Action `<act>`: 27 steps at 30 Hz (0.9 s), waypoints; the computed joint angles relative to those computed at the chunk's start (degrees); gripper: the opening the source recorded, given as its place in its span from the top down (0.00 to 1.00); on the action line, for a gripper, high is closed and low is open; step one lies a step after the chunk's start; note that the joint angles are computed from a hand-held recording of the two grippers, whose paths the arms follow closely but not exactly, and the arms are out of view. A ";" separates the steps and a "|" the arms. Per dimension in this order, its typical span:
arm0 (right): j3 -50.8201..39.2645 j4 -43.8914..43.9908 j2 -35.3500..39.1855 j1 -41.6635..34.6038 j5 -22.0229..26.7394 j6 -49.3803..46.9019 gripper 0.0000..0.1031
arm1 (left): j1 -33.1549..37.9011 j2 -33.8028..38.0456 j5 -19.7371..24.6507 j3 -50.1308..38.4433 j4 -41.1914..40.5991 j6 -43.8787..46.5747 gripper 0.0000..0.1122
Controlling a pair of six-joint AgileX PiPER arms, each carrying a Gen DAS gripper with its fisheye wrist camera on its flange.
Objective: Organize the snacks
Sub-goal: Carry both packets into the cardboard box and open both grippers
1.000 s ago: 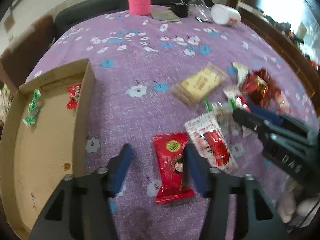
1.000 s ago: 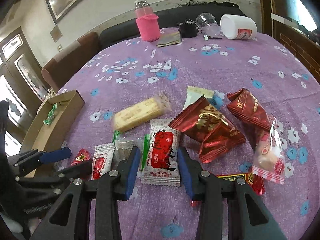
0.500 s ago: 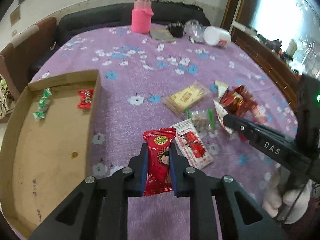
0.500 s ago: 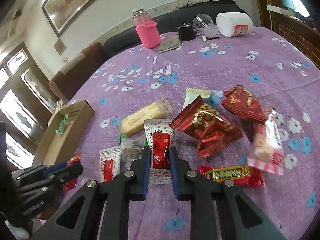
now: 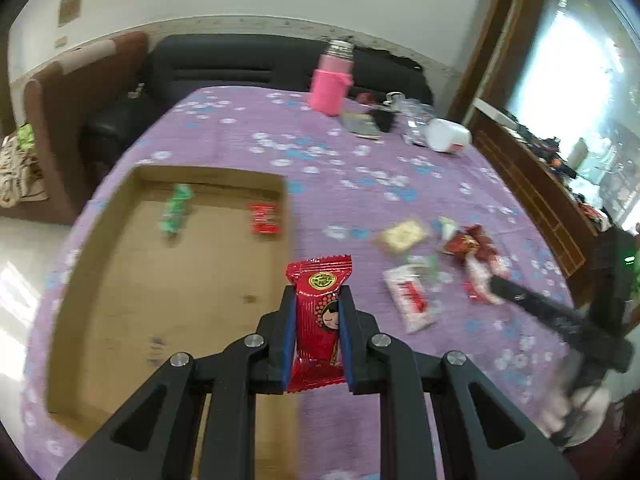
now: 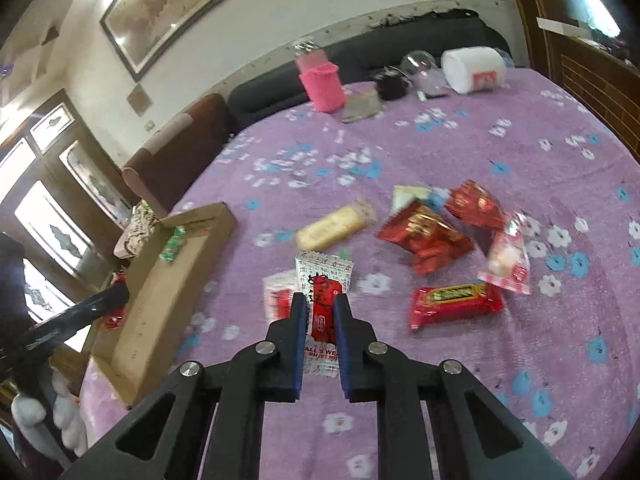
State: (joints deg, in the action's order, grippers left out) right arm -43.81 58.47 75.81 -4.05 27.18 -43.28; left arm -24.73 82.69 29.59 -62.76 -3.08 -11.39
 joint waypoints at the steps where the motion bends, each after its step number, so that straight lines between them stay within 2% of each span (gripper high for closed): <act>1: -0.61 -0.68 -0.31 0.86 0.31 1.01 0.86 | 1.53 -0.09 0.38 0.09 -0.37 1.11 0.84; 5: -6.16 -5.47 1.27 7.86 0.16 8.01 0.86 | 10.65 3.39 3.16 -2.40 -7.52 9.69 0.84; 8: -12.28 -9.36 6.05 14.12 -0.60 13.60 0.86 | 15.57 8.58 5.02 -6.45 -10.24 12.48 0.84; 12: -21.13 -17.73 14.58 22.22 -2.89 23.47 0.85 | 19.96 15.39 6.99 -12.23 -13.94 14.99 0.84; 19: -41.73 -33.01 33.98 29.59 0.76 40.73 0.85 | 22.21 25.13 9.30 -21.88 -11.99 13.07 0.83; 23: -51.25 -32.48 42.19 29.98 4.80 41.63 0.84 | 23.76 26.86 10.28 -23.53 -14.19 14.11 0.82; 26: -49.78 -29.23 41.50 29.69 3.12 39.99 0.84 | 24.59 25.30 10.36 -22.35 -16.87 16.72 0.77; 27: -48.56 -28.46 40.40 29.56 2.65 39.12 0.84 | 24.49 24.10 9.58 -21.31 -16.52 16.76 0.71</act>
State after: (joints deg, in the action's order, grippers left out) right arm -92.37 30.00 116.21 25.51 29.83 -4.15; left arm -0.24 106.79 39.18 -84.07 -19.60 5.37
